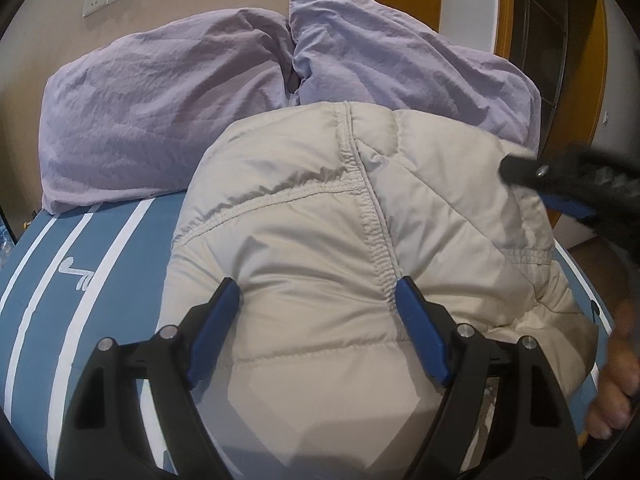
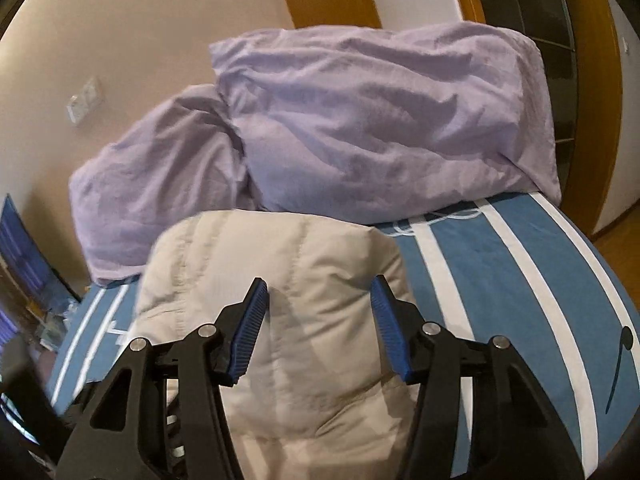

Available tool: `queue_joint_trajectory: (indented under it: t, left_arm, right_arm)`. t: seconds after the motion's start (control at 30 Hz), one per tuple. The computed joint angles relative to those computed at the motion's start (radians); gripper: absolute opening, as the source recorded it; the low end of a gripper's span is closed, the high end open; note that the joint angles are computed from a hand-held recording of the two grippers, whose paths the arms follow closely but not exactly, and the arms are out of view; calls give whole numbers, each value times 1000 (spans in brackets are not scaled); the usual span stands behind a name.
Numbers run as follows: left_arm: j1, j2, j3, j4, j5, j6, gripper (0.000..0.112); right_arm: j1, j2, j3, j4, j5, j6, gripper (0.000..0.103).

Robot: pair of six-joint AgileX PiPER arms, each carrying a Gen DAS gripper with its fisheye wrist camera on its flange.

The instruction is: Fold large clothes

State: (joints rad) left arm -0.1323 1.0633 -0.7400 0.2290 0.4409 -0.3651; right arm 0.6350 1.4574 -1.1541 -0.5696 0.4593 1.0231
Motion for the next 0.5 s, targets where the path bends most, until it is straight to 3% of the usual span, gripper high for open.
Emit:
queue_joint_trajectory:
  t: [0.17, 0.5]
  left_arm:
    - [3, -5, 4, -19, -9, 27, 80]
    - [-71, -3, 6, 154, -3, -142, 81]
  right_arm:
    - [-55, 47, 28, 55, -40, -31, 56]
    - [-106, 96, 79, 123, -131, -64, 57]
